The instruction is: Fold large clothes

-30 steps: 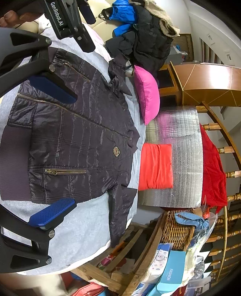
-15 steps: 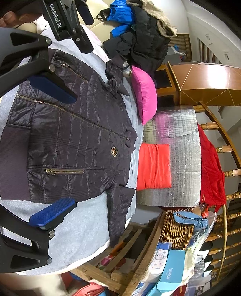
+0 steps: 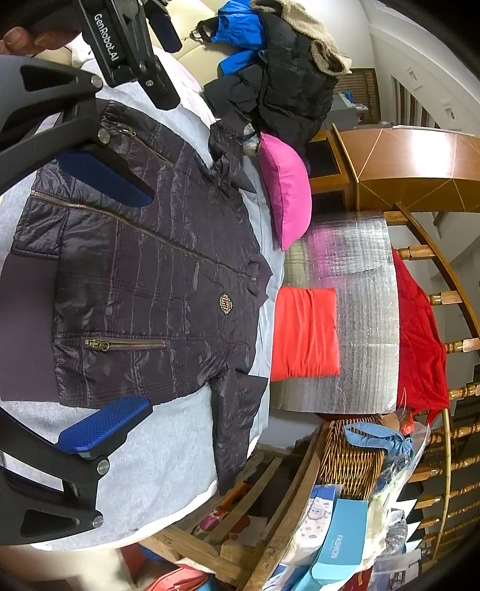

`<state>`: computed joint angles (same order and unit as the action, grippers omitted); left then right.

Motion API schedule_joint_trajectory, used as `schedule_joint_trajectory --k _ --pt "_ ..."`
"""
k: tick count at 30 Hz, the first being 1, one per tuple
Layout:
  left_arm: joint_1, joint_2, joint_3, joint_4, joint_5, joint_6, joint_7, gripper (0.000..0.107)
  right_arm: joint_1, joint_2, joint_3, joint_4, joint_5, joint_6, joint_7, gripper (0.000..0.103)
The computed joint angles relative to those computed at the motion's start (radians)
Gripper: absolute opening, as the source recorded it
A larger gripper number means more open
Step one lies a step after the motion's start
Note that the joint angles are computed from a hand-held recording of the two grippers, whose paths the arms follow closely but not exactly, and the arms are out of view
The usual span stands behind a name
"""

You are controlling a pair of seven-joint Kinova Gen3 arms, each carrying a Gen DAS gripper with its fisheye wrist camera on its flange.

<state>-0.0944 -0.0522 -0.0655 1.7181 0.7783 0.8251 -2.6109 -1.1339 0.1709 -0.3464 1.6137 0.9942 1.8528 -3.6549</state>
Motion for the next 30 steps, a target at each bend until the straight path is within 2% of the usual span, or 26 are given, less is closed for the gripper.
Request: schedule_joint_trajectory --k 14,26,28,30 --pt "-0.002 -0.003 -0.004 0.003 0.011 0.001 -0.009 0.103 -0.002 0.003 0.003 -0.018 0.034 0.013 0.035 0.103" --pt "0.005 0.007 0.007 0.003 -0.016 -0.012 0.013 0.103 0.009 -0.005 0.005 0.003 0.018 -0.017 0.026 0.103" --pt "0.007 0.018 0.013 0.001 -0.028 -0.02 0.024 0.103 0.016 -0.012 0.004 0.015 0.012 -0.031 0.021 0.103" --pt "0.007 0.042 0.021 -0.006 -0.052 -0.024 0.047 0.103 0.037 -0.05 -0.001 0.066 -0.01 -0.096 -0.01 0.103"
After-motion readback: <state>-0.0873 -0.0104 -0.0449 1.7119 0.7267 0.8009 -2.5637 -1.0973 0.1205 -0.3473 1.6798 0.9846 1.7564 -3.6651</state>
